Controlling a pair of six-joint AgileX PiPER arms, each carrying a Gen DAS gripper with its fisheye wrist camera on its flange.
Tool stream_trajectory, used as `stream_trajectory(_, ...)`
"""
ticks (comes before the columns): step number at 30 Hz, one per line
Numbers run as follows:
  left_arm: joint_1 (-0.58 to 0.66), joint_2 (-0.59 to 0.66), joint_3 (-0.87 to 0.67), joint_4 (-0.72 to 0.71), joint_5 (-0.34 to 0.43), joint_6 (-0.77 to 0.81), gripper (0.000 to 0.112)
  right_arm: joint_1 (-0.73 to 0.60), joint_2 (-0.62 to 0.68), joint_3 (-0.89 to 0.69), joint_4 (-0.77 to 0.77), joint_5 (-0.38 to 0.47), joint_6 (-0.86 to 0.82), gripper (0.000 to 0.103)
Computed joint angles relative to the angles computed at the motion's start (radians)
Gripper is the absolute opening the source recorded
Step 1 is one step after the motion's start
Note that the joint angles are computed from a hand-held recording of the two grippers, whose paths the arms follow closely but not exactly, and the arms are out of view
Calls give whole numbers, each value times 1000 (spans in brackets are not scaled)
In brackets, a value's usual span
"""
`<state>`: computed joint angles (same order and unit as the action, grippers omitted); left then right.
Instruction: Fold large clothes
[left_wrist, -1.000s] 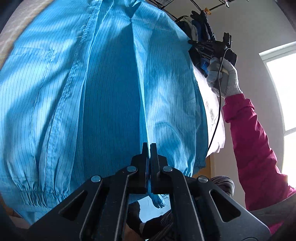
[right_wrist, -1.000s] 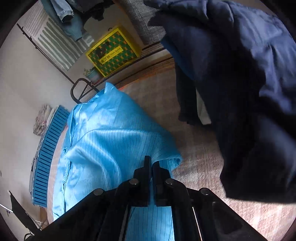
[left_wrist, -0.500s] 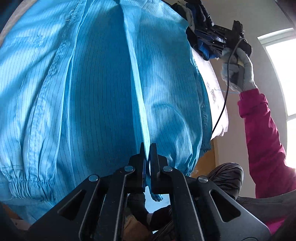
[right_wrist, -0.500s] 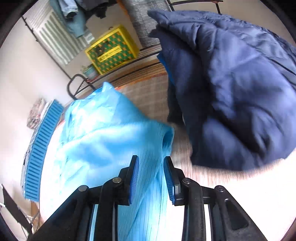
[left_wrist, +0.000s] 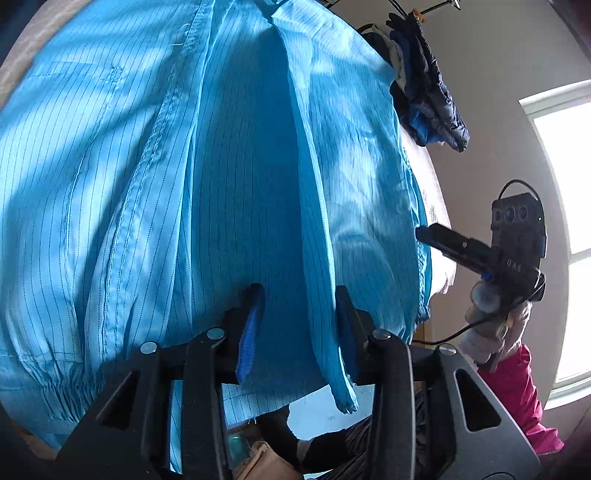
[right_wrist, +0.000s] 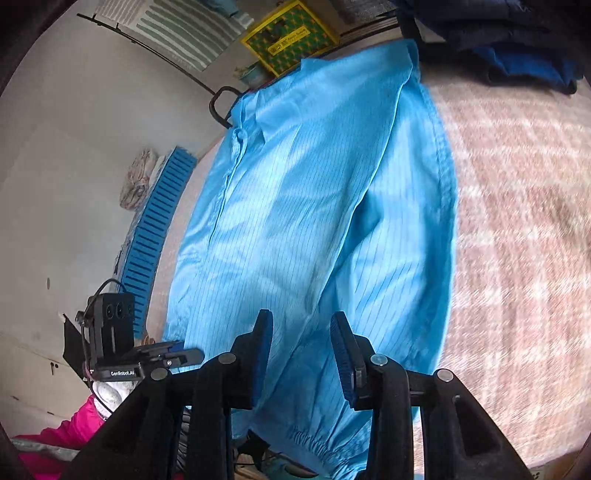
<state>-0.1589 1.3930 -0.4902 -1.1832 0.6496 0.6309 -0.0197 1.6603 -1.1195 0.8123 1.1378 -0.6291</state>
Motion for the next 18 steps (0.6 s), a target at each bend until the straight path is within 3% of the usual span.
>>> stream_trajectory(3, 0, -2, 15, -20, -6, 29, 9, 42, 9, 40, -8, -23, 18, 29)
stream_trajectory(5, -7, -6, 20, -35, -16, 37, 3, 54, 16, 46, -10, -26, 31, 9)
stream_trajectory(7, -27, -17, 17, -37, -30, 20, 1, 48, 4, 46, -13, -20, 39, 1)
stream_trajectory(13, -126, -103, 2, -2, -48, -75, 0, 17, -50, -7, -45, 34, 61, 0)
stream_trajectory(18, -292, -68, -36, 5, -143, -135, 0, -61, -69, -56, -121, 70, 82, 0)
